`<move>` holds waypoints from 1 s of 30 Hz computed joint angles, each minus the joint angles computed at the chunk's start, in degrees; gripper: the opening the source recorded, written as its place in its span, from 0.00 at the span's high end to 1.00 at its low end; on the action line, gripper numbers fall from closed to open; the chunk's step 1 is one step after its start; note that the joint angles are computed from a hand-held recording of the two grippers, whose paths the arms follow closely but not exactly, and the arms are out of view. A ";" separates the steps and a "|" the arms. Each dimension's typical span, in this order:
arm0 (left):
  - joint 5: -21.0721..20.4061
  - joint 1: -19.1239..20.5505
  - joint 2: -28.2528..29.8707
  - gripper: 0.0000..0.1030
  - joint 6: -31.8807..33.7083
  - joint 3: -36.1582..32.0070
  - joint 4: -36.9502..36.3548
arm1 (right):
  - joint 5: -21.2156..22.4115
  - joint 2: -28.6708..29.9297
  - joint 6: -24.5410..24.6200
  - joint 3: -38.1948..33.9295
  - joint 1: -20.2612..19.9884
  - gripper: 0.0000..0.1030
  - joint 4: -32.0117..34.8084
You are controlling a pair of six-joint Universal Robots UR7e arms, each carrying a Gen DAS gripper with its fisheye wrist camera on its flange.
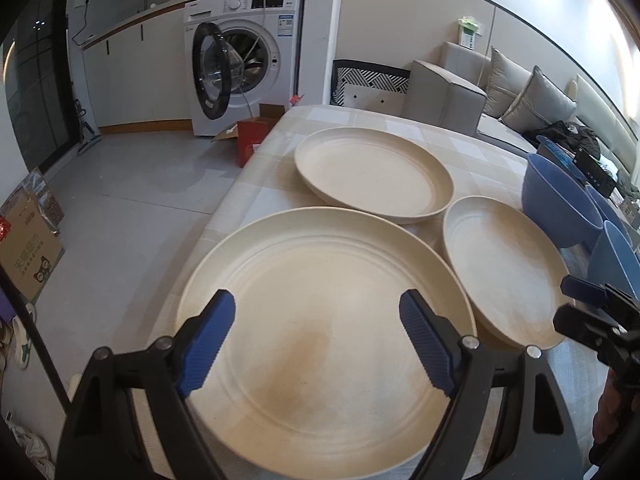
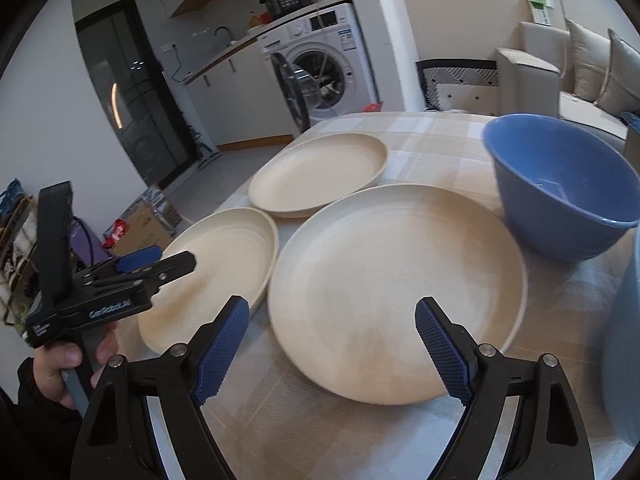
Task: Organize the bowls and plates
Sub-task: 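Move the right gripper toward the rim of the large cream plate, then close the right gripper on the rim of the large cream plate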
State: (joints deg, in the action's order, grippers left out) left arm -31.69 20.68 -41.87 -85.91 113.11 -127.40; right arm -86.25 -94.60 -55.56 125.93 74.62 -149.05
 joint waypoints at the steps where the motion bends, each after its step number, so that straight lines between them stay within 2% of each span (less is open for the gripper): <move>1: -0.15 -0.04 -0.45 0.18 -1.59 0.19 1.51 | 0.43 0.16 -0.25 0.00 0.23 0.15 1.05; 7: -1.16 -0.55 -3.01 0.18 -11.56 2.06 9.36 | 1.34 1.90 -0.78 1.15 2.52 0.17 4.82; 12: -1.85 -0.86 -5.16 0.18 -16.17 4.30 11.16 | 1.23 2.85 -0.75 1.94 4.02 0.19 5.64; 20: -3.64 -0.83 -6.67 0.18 -15.87 6.17 10.78 | 0.43 3.81 2.30 2.41 4.72 0.19 6.09; 26: -5.24 0.50 -6.80 0.18 -13.37 7.97 4.72 | -2.31 6.29 3.84 2.56 6.51 0.19 3.51; 30: -5.71 1.61 -6.01 0.26 -11.31 7.66 2.31 | -4.08 7.16 3.78 3.26 7.00 0.20 0.97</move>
State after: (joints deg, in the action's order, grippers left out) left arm -37.40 22.29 -47.88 -97.22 120.78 -125.10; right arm -90.33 -87.45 -51.78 129.20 81.62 -148.08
